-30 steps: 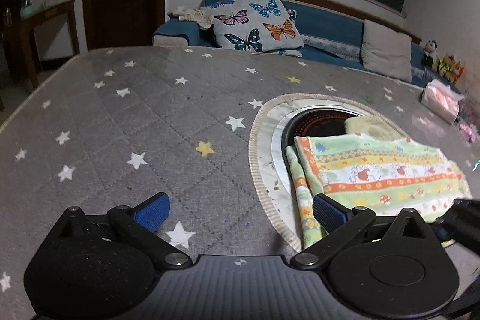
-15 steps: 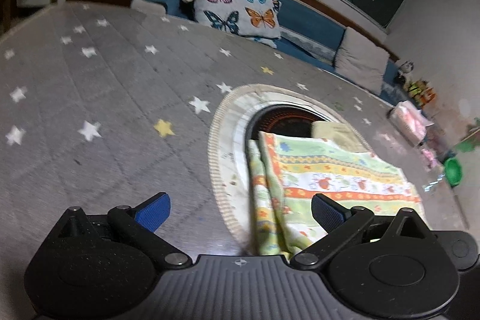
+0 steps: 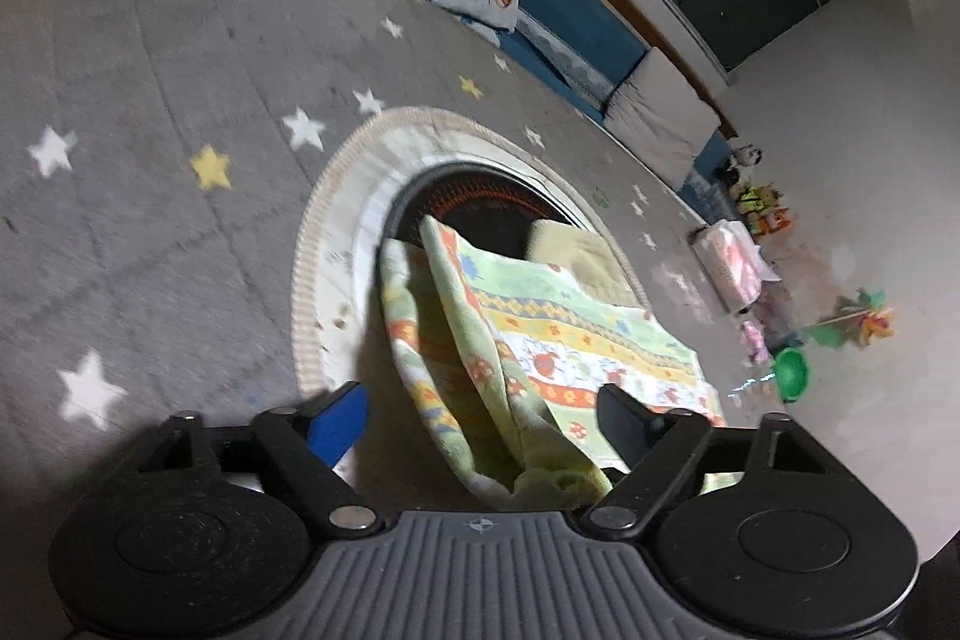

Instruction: Fold clothes

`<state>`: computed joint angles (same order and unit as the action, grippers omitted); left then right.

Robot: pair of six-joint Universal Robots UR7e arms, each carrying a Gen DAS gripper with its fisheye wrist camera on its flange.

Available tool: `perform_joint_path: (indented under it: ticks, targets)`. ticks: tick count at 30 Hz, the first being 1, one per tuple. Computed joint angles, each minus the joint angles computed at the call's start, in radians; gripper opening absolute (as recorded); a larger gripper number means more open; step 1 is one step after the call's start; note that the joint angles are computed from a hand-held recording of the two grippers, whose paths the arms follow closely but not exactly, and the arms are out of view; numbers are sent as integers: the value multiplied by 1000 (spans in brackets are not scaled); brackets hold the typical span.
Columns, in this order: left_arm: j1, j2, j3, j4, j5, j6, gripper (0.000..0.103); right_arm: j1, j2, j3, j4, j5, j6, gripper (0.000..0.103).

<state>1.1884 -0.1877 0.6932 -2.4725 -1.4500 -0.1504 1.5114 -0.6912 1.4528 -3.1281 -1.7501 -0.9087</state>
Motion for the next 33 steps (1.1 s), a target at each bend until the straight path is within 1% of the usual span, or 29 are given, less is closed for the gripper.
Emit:
perform_joint_path:
  ticks: [3,5,6,8,9,11,13,16,19,24,27,31,32,33]
  targets:
    - [7,26,-50,47,-45,-41,66,-5,-9,12,-7,19,14,11]
    - [6,39,-72,63,-50,-49,50,-10,-13,23,-20,35,19,11]
    - [6,46,-83,71,-52,-53,46,-14,-16,28,-22,44,24,11]
    - [7,47,-75,55,-55,-56,28,-22,-22,37,-25,64,34,11]
    - [7,45,-64,39,-57,-57,24,-26,-26,41,-18,71,36,11]
    - [7,39,-40,2,-56,-61,14,-34,-34,47,-4,85,38,11]
    - [4,34,-17,-31,-47,-66,11,-44,-49,54,19,103,51,13]
    - [-3,26,14,-70,-17,-67,11,-62,-83,82,13,131,59,13]
    - [-9,18,41,-95,14,-66,11,-85,-114,104,-32,120,73,13]
    - [-24,8,79,-139,66,-58,11,-126,-106,31,-67,43,98,13]
    - [-33,6,95,-163,99,-52,11,-149,-87,-28,-65,-1,115,14]
    - [-39,8,104,-175,132,-49,11,-175,-70,-78,-40,-34,135,14]
    - [-40,9,104,-173,137,-48,11,-180,-70,-79,-43,-35,139,16]
    - [-41,11,100,-169,141,-46,11,-185,-72,-78,-47,-35,143,22]
